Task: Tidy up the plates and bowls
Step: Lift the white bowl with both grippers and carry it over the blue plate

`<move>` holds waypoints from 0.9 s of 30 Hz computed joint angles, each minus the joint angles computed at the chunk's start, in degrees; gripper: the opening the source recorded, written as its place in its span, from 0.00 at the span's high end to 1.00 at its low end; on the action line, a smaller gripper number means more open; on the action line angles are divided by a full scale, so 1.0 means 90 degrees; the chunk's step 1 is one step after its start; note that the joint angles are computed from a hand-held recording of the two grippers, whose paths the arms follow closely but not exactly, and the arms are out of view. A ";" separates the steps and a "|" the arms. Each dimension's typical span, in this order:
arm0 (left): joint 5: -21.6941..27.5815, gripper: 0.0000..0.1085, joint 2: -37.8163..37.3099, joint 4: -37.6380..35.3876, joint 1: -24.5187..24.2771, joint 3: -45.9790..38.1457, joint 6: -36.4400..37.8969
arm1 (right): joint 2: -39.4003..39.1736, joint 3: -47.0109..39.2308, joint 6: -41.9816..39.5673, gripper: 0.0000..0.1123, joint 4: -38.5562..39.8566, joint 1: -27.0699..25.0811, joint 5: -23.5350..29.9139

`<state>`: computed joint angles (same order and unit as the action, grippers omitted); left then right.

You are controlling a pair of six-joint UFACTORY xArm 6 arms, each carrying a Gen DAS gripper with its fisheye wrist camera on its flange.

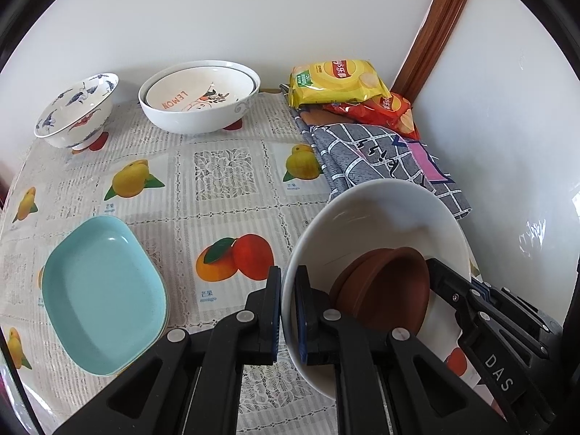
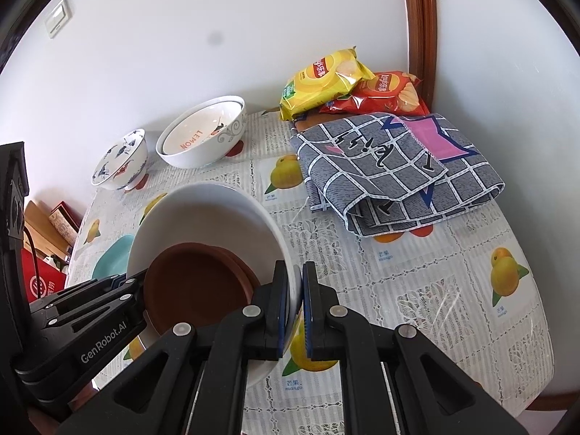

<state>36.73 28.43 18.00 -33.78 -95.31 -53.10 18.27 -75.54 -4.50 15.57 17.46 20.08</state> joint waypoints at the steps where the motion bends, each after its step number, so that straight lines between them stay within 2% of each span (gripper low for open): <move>1: -0.0009 0.93 -0.0027 0.0008 0.0011 0.0035 -0.0011 | 0.0001 0.0001 0.0007 0.93 -0.0009 0.0016 -0.0005; 27: -0.0449 0.93 -0.0965 0.0133 0.0454 0.1458 -0.0152 | 0.0287 -0.0317 0.0500 0.93 -0.0326 0.0586 0.0040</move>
